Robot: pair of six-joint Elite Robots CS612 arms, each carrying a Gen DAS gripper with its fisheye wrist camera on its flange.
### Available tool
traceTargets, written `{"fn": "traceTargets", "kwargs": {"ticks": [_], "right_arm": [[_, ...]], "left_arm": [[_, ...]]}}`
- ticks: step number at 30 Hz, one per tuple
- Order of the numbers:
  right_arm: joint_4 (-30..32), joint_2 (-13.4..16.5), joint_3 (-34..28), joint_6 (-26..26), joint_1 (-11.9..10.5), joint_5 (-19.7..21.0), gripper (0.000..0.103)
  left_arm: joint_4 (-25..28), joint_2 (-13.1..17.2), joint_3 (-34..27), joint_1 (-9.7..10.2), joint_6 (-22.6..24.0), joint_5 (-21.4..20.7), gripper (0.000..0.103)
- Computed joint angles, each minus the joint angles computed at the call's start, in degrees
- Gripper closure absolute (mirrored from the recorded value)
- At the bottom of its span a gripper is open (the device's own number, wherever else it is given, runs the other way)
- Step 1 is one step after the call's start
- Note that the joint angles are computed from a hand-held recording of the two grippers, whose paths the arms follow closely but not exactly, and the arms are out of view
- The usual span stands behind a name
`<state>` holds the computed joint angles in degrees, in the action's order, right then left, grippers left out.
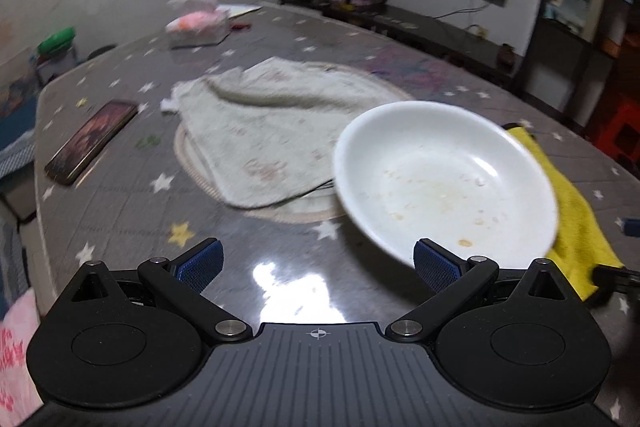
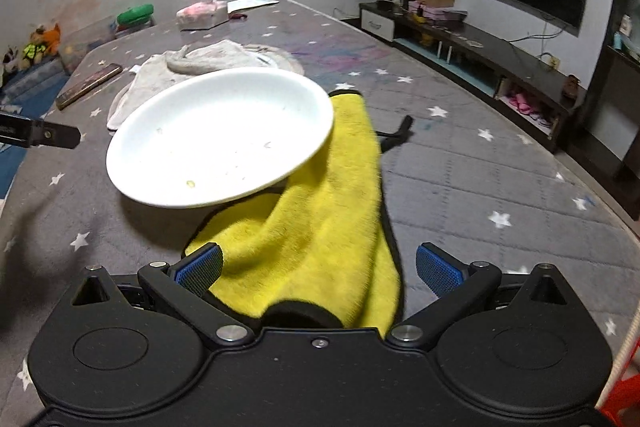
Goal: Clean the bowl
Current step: 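Close the left gripper on the bowl rim while the right gripper approaches the yellow towel, then grasp the yellow towel with the right gripper and lift it toward the bowl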
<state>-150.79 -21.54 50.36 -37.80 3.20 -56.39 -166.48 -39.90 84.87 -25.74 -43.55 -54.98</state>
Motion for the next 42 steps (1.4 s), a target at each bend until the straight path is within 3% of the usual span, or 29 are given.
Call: {"fn": "traceTargets", "kwargs": {"ticks": [8,13,16,21,34,36,42], "right_arm": [[0.1,1.0,-1.1,-1.0,0.5,-0.6,0.000],[0.8,1.5,-1.8,-3.0,0.8,-1.7,0.000],[1.5,1.8,-2.4,-4.2,1.0,-2.2,0.000],[3.2,2.2,-3.4,-6.0,1.2,-2.6,0.005],[5.1,3.3,-5.2,-5.5,1.4,-2.7,0.005],[5.2,3.3,-5.3,-5.6,1.4,-2.8,0.005],[6.3,3.6,-6.0,-5.7,1.4,-3.0,0.005]], "left_arm": [[-4.5,1.1,-1.8,-0.35,11.0,-4.2,0.000],[-7.0,2.2,-3.5,-0.16,19.0,-9.4,0.000],[-6.4,2.8,-4.8,-0.03,25.2,-12.3,0.001],[-5.3,4.1,-6.8,-0.35,34.3,-13.7,0.003],[0.9,7.3,-12.8,0.46,43.4,-18.1,0.028],[2.3,7.6,-13.5,0.70,43.8,-18.9,0.038],[5.3,8.5,-15.4,1.25,44.5,-20.4,0.049]]}}
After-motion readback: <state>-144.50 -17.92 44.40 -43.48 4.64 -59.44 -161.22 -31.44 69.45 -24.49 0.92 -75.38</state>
